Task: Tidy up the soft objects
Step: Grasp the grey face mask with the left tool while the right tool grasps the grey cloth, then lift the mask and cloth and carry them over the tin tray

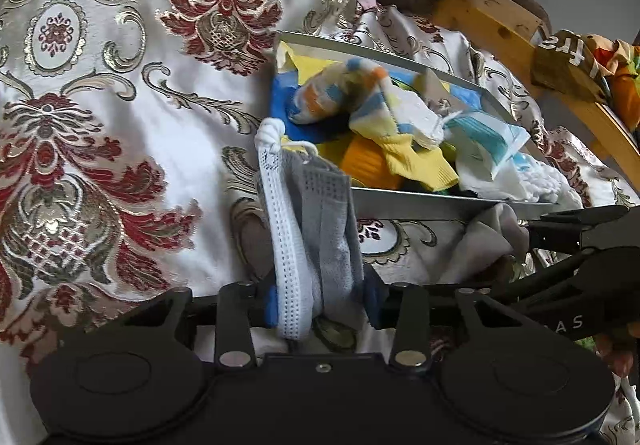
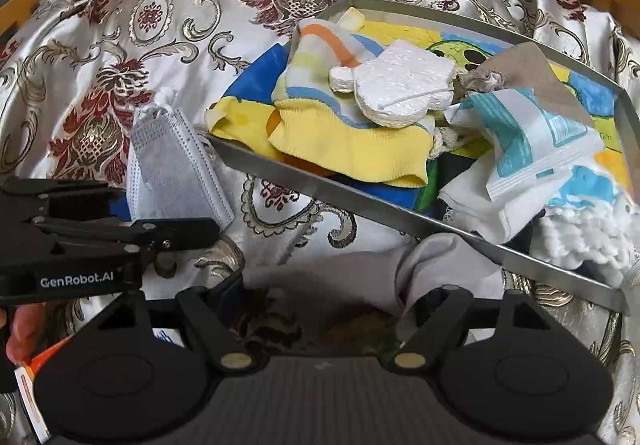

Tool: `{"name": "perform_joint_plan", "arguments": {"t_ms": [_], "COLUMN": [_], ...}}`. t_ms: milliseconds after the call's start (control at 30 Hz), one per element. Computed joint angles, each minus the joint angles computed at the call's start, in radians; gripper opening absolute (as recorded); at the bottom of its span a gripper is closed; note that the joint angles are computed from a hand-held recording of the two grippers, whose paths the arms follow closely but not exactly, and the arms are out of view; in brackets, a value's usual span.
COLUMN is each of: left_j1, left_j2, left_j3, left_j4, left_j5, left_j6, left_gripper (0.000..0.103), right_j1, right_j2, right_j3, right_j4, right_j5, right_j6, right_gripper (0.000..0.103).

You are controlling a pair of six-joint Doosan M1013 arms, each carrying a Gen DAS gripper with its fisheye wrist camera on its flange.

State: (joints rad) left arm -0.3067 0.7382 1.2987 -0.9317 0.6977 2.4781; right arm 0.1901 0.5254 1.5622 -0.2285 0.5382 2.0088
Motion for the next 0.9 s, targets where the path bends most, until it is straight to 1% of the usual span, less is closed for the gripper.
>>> {"name": "perform_joint_plan", "arguments": {"t_ms": [167, 267, 333, 367, 433, 467, 500, 533, 567, 633, 700, 733, 800, 900], "left_j1": [-0.002, -0.001, -0.002, -0.002, -0.004, -0.005, -0.006, -0.006, -0.007, -0.007, -0.007, -0.008, -0.010, -0.010], "left_j2": [-0.001, -0.003, -0.005, -0.006, -0.010, -0.012, -0.014, -0.016, -0.018, -0.023, -0.028, -0.031, -0.039, -0.048], "left_j3": [0.010, 0.018, 0.023, 0.026, 0.032, 0.034, 0.038, 0.040, 0.044, 0.051, 0.058, 0.062, 0.075, 0.087], "left_j4": [-0.039, -0.063, -0.078, -0.087, -0.099, -0.101, -0.108, -0.116, -0.123, -0.146, -0.171, -0.182, -0.213, -0.261], "left_j5": [-0.013, -0.026, -0.034, -0.036, -0.042, -0.046, -0.051, -0.055, -0.057, -0.054, -0.049, -0.049, -0.057, -0.060], "left_j6": [0.042, 0.075, 0.097, 0.112, 0.139, 0.147, 0.161, 0.173, 0.186, 0.226, 0.271, 0.293, 0.342, 0.389], "left_gripper": [0.035, 0.032, 0.030, 0.028, 0.026, 0.025, 0.024, 0.023, 0.022, 0.021, 0.021, 0.021, 0.020, 0.020], "right_j1": [-0.002, -0.007, -0.010, -0.011, -0.012, -0.013, -0.011, -0.010, -0.007, 0.000, 0.006, 0.012, 0.026, 0.040], "right_j2": [-0.006, -0.013, -0.020, -0.023, -0.028, -0.030, -0.031, -0.033, -0.035, -0.040, -0.043, -0.042, -0.042, -0.053], "right_j3": [0.014, 0.027, 0.036, 0.041, 0.051, 0.056, 0.060, 0.064, 0.070, 0.080, 0.087, 0.086, 0.087, 0.104], "right_j4": [-0.010, -0.017, -0.030, -0.038, -0.059, -0.073, -0.091, -0.118, -0.156, -0.222, -0.266, -0.289, -0.369, -0.513], "right_j5": [-0.026, -0.047, -0.060, -0.066, -0.082, -0.091, -0.097, -0.103, -0.113, -0.136, -0.157, -0.158, -0.167, -0.221], "right_j6": [0.013, 0.025, 0.042, 0.051, 0.075, 0.092, 0.112, 0.137, 0.171, 0.226, 0.253, 0.261, 0.308, 0.423], "right_gripper": [0.076, 0.068, 0.058, 0.057, 0.049, 0.047, 0.043, 0.039, 0.036, 0.023, 0.018, 0.016, 0.015, 0.015]}}
